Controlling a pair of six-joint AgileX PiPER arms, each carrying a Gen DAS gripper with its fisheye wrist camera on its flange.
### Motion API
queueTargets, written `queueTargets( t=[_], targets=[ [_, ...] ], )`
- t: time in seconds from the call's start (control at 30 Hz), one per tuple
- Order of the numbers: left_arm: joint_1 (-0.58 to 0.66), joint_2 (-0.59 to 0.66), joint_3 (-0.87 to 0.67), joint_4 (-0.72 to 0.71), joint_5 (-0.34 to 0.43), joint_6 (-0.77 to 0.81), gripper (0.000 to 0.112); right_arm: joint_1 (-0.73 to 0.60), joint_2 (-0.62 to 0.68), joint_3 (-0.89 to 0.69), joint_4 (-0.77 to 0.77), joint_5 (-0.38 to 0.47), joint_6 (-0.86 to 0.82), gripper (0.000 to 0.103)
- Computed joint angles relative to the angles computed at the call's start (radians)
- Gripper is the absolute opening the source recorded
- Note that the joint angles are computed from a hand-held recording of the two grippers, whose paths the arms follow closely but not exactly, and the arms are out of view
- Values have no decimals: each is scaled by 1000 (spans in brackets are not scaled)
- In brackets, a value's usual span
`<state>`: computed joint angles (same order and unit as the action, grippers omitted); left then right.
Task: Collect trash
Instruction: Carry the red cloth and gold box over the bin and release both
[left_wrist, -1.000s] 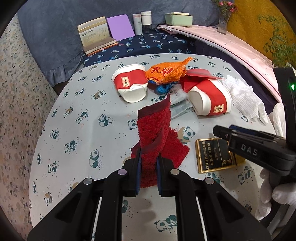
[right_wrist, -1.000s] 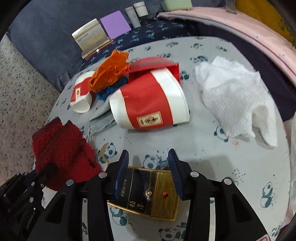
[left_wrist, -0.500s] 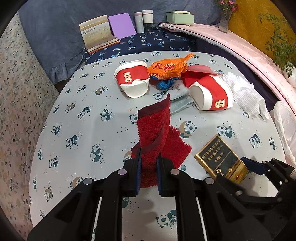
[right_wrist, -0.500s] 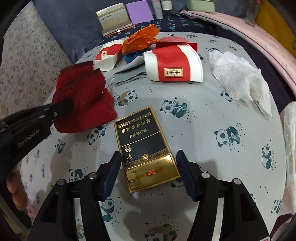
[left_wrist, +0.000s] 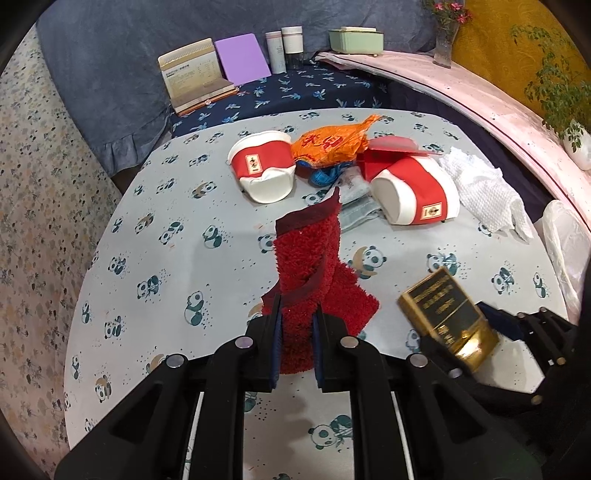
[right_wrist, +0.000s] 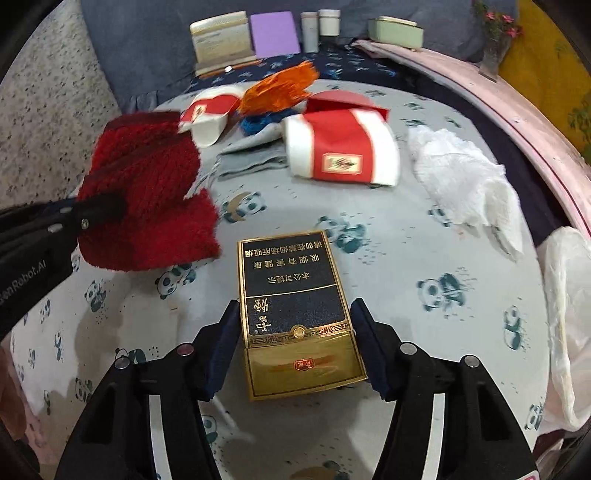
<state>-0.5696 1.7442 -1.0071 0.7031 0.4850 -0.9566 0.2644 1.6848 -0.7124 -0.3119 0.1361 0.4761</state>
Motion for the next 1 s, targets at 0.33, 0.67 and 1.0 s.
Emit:
queueTargets(
  t=[0.33,0.67,1.0],
  targets=[
    [-88,17,-112,-78,31,84,13,-210,-174,93,364,-30,-361,58],
    [-247,122,-376,-157,101,194,13,-540,-294,128,1011,16,-1097,58],
    [-382,334,-767,-243,206,347,13,-892,-284,121,1409,88,-1602,58]
  ],
)
